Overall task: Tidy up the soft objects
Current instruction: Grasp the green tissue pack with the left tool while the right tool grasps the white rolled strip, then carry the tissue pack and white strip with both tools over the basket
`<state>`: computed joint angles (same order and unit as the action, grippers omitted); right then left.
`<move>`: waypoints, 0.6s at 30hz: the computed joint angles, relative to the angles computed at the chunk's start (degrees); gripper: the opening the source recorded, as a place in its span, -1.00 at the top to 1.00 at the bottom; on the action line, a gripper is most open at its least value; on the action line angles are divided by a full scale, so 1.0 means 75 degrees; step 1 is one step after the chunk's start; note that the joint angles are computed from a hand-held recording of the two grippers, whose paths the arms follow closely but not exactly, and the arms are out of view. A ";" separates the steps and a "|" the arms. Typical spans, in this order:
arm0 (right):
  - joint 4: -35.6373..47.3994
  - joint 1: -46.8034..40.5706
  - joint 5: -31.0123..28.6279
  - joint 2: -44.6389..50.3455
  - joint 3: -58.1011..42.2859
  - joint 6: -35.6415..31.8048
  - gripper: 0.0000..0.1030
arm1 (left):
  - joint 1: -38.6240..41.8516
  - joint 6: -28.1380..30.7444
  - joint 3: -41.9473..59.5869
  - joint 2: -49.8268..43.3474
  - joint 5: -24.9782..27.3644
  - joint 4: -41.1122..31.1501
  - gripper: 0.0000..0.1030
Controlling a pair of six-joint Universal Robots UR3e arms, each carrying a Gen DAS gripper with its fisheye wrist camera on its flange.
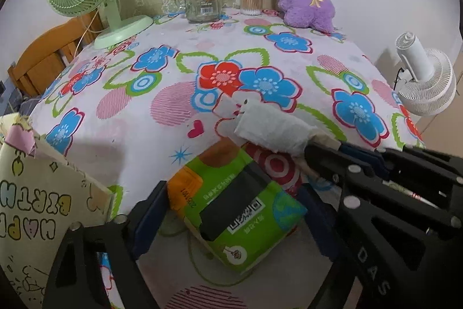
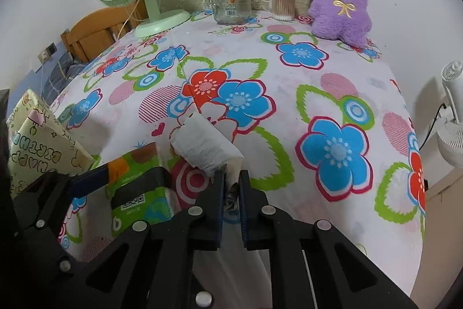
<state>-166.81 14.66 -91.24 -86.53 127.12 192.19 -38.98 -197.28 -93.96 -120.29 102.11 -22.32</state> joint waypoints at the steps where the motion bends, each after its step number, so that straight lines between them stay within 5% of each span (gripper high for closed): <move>1: -0.0005 -0.0042 0.0053 -0.0071 0.0067 0.0051 0.78 | -0.0023 0.0018 0.0041 -0.0020 0.0032 -0.0021 -0.66; 18: 0.0395 0.0818 -0.0816 -0.1163 0.0662 0.1364 0.78 | -0.0355 0.0345 -0.1000 0.0820 0.0130 0.0369 -0.62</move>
